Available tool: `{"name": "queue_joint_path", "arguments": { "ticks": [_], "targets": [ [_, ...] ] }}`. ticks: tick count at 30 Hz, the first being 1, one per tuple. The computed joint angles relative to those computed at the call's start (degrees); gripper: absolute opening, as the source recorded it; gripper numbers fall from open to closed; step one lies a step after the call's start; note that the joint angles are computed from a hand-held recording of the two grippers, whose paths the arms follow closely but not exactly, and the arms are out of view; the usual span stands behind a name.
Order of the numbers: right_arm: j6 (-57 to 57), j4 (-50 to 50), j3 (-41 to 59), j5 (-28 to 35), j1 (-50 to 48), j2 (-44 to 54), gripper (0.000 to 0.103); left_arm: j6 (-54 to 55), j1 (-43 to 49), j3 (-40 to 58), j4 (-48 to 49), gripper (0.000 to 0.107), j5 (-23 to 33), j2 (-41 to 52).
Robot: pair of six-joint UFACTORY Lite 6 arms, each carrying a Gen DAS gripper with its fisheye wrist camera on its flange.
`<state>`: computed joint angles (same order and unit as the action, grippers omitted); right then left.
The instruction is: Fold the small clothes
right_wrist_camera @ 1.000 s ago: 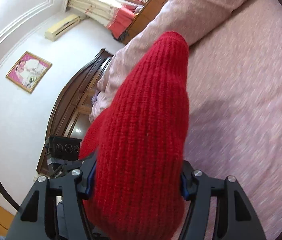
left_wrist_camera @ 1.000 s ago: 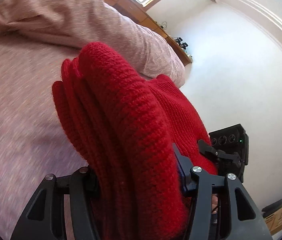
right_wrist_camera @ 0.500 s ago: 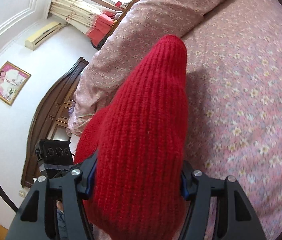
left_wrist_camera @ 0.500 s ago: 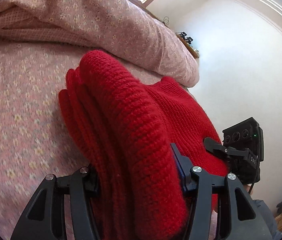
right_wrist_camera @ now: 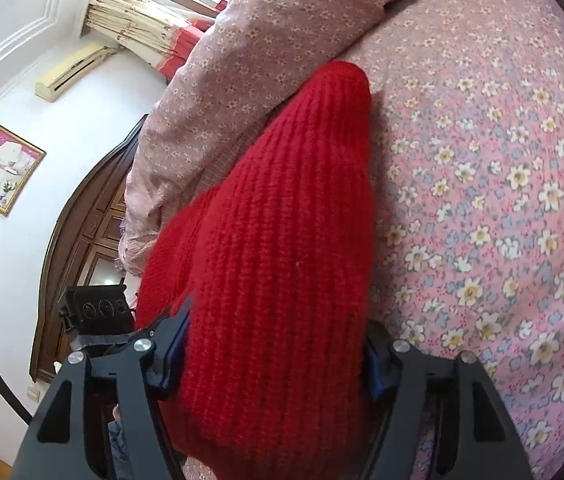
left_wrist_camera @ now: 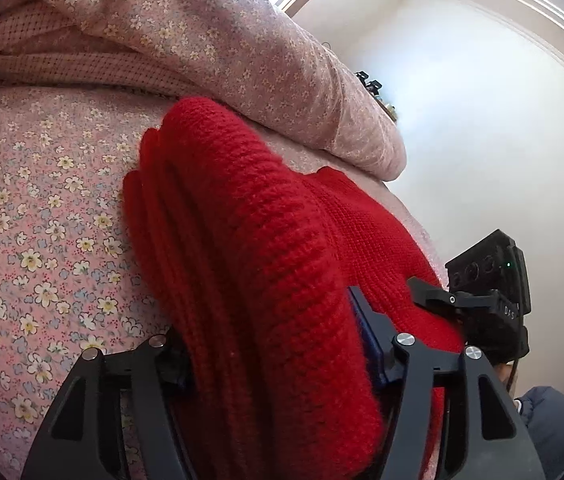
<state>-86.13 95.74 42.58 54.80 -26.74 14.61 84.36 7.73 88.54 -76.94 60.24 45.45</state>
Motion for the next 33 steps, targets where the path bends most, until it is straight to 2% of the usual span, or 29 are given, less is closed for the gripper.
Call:
{"name": "queue_joint_path", "arguments": {
  "ticks": [7,13,15,19,23,26,30,33],
  "targets": [
    [-0.68,1.83,0.20,-1.16,1.38,0.08,0.074,-0.70,2.25,-0.92,0.53,0.066,1.50,0.69],
    [-0.45,2.47,0.75,-2.71,3.15,-0.22,0.078,3.98,1.61,-8.34,-1.64,0.076,-4.74,-5.81],
    [-0.43,2.93,0.81,-3.22,3.71,-0.35,0.079,2.35,1.18,-6.75,-0.82,0.084,-6.02,-4.61],
    [0.94,3.57,0.84,-5.44,5.22,-1.39,0.082,0.40,1.53,-5.89,0.97,0.085,-7.14,-4.63],
    [8.90,0.27,2.02,-11.04,7.16,-4.58,0.087,7.02,1.12,-15.69,-2.16,0.084,-13.50,-15.84],
    [12.22,-1.92,2.59,-13.71,8.16,-6.98,0.087,10.49,-0.52,-20.87,-0.18,0.084,-17.90,-24.64],
    [14.49,-4.52,2.48,-17.33,10.05,-9.93,0.087,7.16,-1.37,-25.45,2.50,0.084,-19.06,-34.29],
    [14.72,-5.06,-0.55,-22.36,12.41,-15.94,0.087,6.73,-1.05,-30.18,3.20,0.084,-20.33,-42.71]
  ]
}}
